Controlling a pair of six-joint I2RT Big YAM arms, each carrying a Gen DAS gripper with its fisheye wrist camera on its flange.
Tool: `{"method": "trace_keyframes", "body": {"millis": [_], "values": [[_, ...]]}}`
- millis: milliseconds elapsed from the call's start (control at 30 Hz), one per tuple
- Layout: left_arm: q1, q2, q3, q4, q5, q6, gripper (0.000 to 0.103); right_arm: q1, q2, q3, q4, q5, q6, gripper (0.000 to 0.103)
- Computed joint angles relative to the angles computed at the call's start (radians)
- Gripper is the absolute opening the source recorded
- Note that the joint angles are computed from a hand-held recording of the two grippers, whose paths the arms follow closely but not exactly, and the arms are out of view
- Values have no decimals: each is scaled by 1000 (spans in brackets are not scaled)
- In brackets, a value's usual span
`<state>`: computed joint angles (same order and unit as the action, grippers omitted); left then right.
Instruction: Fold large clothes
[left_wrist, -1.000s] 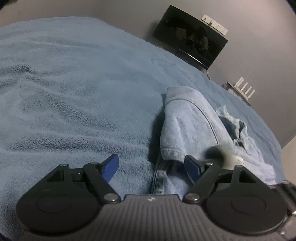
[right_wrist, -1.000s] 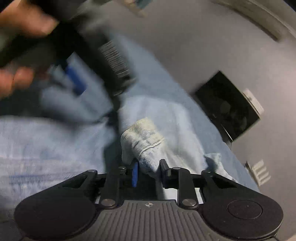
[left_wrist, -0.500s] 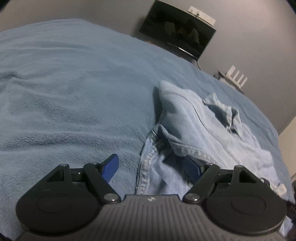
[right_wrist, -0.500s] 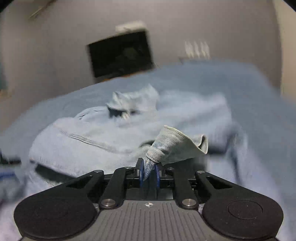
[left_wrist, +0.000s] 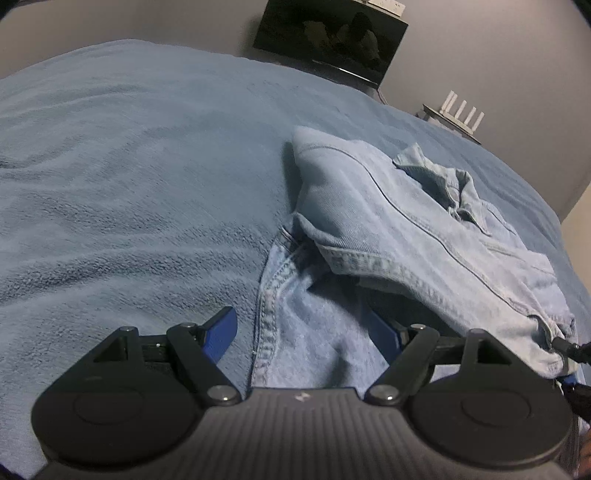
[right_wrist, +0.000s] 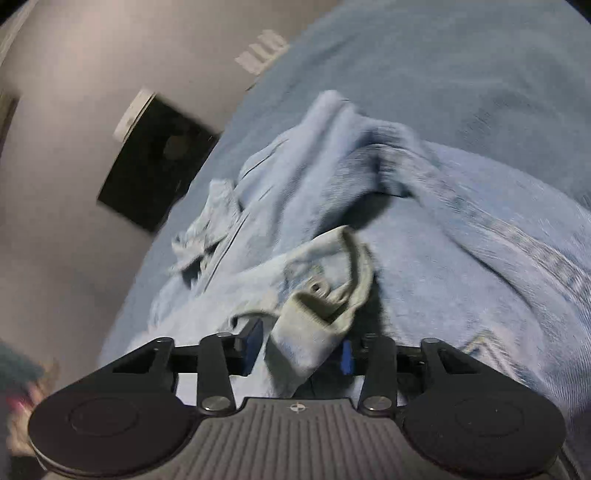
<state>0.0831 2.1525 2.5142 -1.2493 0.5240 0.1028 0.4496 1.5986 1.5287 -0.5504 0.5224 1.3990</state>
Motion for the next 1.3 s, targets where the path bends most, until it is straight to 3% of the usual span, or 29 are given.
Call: {"method": "trace_keyframes", "body": {"millis": [67, 133, 233, 333, 400, 467, 600, 700, 833, 933, 1000, 1033, 1133, 1233, 1300], "values": [[-2, 1, 2, -9, -2, 20, 77, -2, 17, 43, -52, -4, -39, 32], [-5, -9, -15, 2, -10, 33, 77, 12, 29, 95, -81, 45, -143, 26], [-5, -17, -29, 11, -8, 36, 77, 29, 41, 158, -27, 140, -397, 19], [-4, -15, -25, 10, -7, 35, 77, 26, 46, 193, 89, 219, -688, 17], [-5, -13, -22, 8, -9, 38, 77, 11, 44, 195, 141, 280, -799, 16], [-5, -11, -22, 5, -8, 43, 77, -19, 42, 189, 131, 304, -810, 16], [-13, -4, -13, -9, -22, 67, 77, -96, 64, 194, -75, 186, -619, 18], [-17, -1, -12, -12, -35, 80, 77, -111, 75, 172, -124, 185, -544, 26], [-18, 6, 0, -21, -42, 86, 77, -82, 127, 261, -187, 369, -617, 51], [-20, 9, 2, -23, -49, 92, 77, -58, 115, 230, -83, 472, -749, 54], [-21, 7, -6, -17, -52, 99, 77, -59, 91, 182, 35, 434, -842, 51], [-21, 5, -10, -15, -54, 102, 77, -64, 97, 187, 37, 393, -860, 45], [-22, 7, -10, -14, -54, 108, 77, -73, 127, 232, -58, 301, -835, 36], [-24, 10, -11, -13, -61, 114, 77, -92, 183, 304, -216, 245, -775, 33], [-29, 1, -38, 8, -74, 126, 77, -103, 191, 304, -251, 215, -736, 32]]}}
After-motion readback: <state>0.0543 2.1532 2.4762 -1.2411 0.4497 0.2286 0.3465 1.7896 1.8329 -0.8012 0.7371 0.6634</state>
